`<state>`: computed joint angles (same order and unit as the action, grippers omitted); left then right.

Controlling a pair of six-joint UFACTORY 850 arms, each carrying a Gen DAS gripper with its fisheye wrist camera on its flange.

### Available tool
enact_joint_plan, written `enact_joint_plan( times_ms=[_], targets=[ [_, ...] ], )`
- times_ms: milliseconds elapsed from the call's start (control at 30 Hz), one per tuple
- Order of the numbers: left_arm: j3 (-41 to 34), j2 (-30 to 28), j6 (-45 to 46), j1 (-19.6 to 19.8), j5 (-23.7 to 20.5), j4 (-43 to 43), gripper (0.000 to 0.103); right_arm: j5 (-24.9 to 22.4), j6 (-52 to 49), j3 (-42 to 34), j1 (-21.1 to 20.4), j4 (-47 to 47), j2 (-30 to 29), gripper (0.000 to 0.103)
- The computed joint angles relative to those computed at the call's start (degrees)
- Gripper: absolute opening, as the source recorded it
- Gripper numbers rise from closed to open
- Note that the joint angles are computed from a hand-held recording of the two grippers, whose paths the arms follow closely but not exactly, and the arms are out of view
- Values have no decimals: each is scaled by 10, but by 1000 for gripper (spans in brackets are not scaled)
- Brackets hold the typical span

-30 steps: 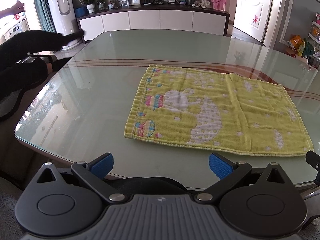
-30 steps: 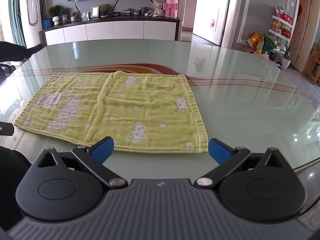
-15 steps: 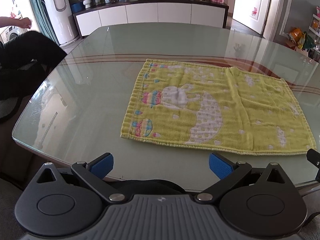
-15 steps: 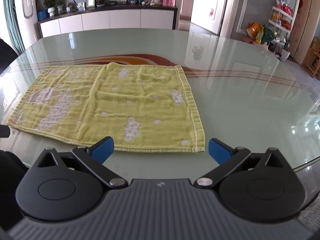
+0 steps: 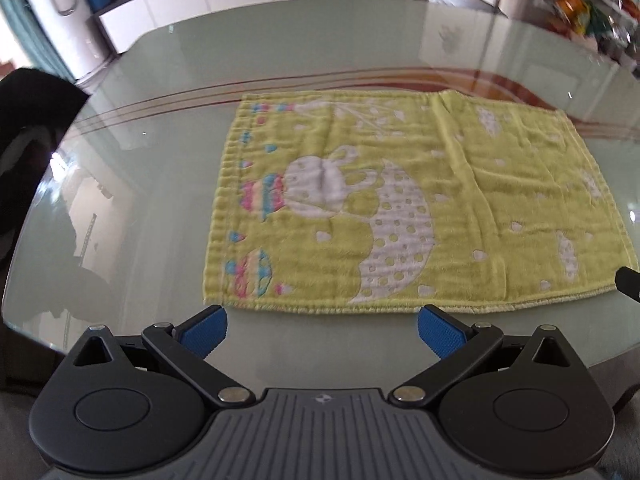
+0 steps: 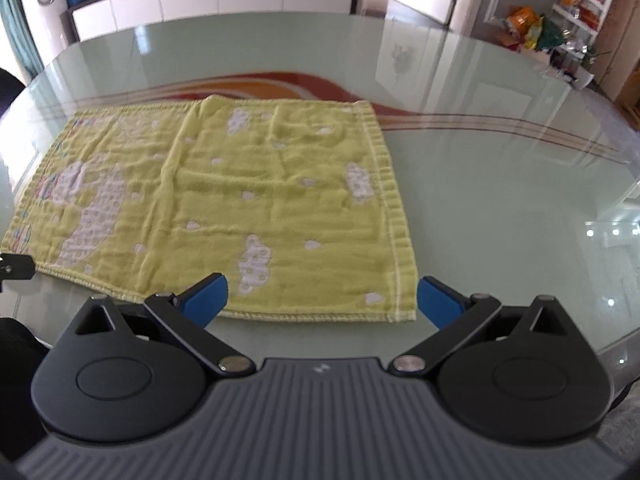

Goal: Fold towel
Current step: 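Move both grippers toward the yellow towel on the table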

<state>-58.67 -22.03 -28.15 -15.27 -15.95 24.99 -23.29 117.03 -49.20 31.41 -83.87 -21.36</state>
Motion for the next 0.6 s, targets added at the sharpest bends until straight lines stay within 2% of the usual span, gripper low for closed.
enact_joint_plan(
  times_ms=[200, 600],
  targets=[
    [-46, -38, 101, 3, -42, -83, 102, 21, -151, -41, -19, 138, -22, 103],
    [-78, -59, 128, -2, -64, -109, 102, 27, -372, -81, -44, 314, -47, 103]
  ],
)
